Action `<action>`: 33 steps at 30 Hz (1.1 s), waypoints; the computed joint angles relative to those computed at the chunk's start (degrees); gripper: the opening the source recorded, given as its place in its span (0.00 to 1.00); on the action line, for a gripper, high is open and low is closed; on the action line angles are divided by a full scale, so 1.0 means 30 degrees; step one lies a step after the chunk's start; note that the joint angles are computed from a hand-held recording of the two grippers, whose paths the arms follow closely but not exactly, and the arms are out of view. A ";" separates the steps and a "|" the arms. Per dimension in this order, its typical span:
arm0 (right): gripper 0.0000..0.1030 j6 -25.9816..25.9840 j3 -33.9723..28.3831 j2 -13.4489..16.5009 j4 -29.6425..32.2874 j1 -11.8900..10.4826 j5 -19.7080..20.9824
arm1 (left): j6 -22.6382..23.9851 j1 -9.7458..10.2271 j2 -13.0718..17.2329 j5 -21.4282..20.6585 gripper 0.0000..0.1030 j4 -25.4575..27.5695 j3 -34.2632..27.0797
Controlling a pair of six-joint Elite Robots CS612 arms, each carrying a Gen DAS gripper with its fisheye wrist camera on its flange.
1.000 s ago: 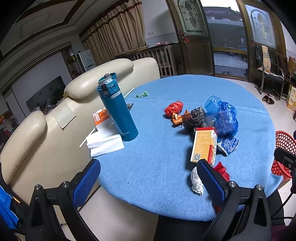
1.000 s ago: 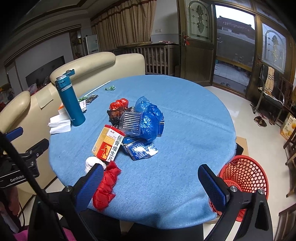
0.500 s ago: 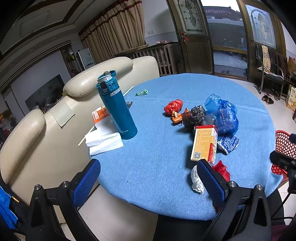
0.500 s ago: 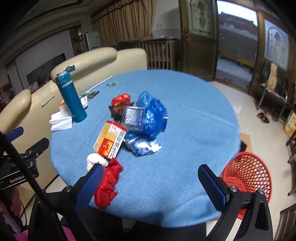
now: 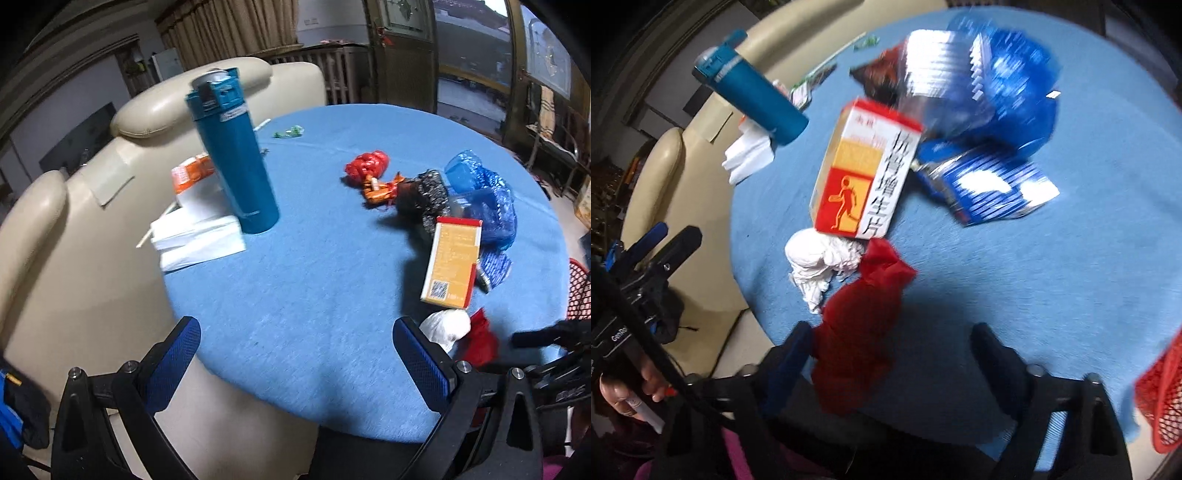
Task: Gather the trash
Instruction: 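Grasp the red sock with the right gripper while the left grasps the yellow box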
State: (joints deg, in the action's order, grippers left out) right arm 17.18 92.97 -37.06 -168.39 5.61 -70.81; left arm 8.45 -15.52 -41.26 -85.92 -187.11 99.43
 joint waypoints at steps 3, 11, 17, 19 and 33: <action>0.77 -0.0322 -0.0536 0.0276 0.0355 0.0134 -0.0107 | 0.0395 0.0008 0.0264 -0.1166 1.00 0.0675 -0.0723; 0.42 -0.0783 -0.0503 0.0393 -0.0099 0.0178 -0.0210 | 0.2045 -0.0461 0.0837 -0.4145 1.00 0.3363 -0.2459; 0.42 0.0572 0.0977 -0.0171 -0.2239 -0.0463 -0.0786 | 0.2554 -0.0918 0.1113 -0.5201 0.97 0.4843 -0.3177; 0.42 0.1100 0.1742 -0.0499 -0.3397 -0.0760 -0.1198 | 0.2733 -0.1014 0.1229 -0.5488 0.83 0.5537 -0.3472; 0.42 0.3839 0.6657 -0.2551 -1.1126 -0.2589 -0.5903 | 0.2910 -0.1245 -0.0290 -0.6821 0.48 0.3971 -0.1863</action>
State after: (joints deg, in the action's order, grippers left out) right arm 28.70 112.94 -44.71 -201.77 -2.15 -88.52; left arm 17.18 -19.25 -42.13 -106.38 -175.19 93.84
